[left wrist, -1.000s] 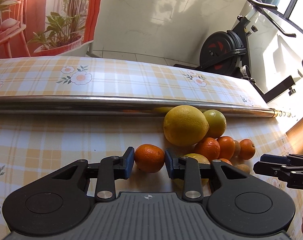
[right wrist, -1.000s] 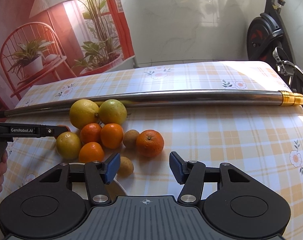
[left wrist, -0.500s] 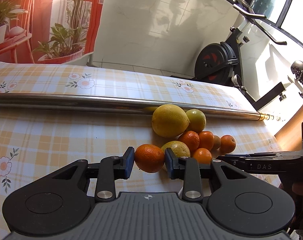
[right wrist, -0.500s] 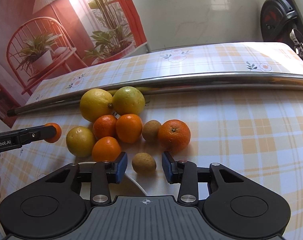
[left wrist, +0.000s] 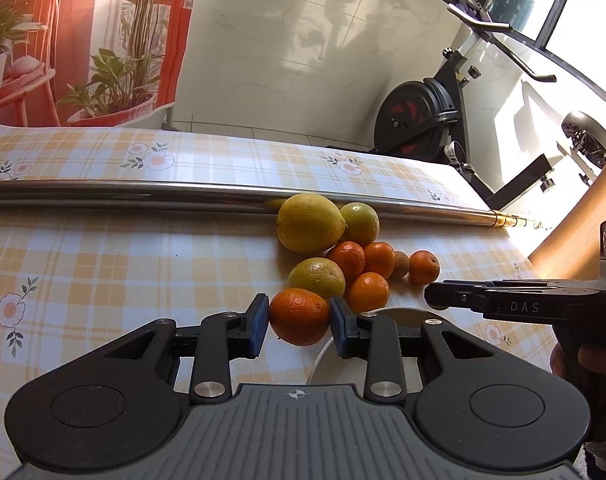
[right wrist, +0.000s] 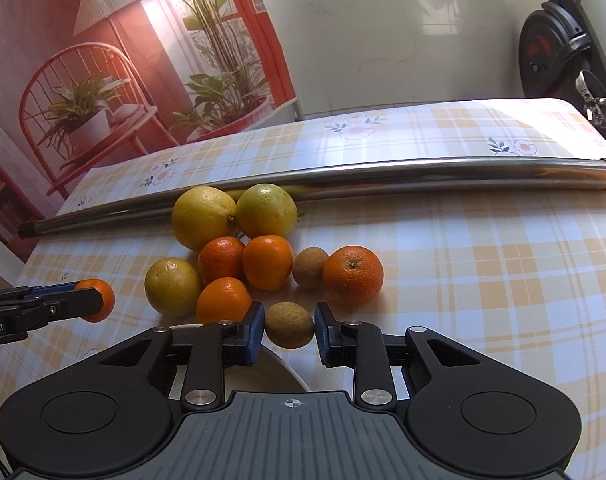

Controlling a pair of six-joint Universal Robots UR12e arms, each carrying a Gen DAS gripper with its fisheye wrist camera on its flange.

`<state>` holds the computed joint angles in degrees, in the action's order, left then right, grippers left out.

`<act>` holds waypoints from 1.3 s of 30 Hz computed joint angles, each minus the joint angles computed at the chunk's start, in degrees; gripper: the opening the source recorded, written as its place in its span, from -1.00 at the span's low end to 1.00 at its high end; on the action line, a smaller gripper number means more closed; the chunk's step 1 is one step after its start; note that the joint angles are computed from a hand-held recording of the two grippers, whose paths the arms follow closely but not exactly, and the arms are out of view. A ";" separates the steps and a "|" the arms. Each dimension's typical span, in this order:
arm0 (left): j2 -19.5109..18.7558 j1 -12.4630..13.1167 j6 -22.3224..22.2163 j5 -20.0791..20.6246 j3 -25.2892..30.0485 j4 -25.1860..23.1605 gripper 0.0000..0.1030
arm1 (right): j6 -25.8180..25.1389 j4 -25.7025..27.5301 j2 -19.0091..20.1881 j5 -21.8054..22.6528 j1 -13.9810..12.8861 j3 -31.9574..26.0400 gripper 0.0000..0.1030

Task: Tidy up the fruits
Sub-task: 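Lower the tangerine and kiwi onto the white plate and open both grippers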

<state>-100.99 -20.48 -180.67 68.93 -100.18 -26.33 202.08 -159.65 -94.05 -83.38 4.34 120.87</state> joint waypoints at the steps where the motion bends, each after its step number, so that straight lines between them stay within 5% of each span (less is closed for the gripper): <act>1: 0.28 -0.06 0.06 0.02 -0.21 0.03 -0.32 | -0.13 0.01 -0.33 -0.05 0.04 0.10 -0.52; 21: 5.23 -1.46 6.29 1.87 -4.81 -3.44 -0.32 | 2.20 2.71 -8.18 -2.01 1.92 4.40 -0.52; 39: 5.45 -2.95 13.79 5.23 -5.02 -8.01 -0.32 | 1.34 12.12 -9.22 0.59 2.08 3.91 -0.52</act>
<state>-95.54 -23.42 -166.88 74.16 -105.20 -34.34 203.41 -147.53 -103.28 -82.80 6.42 124.78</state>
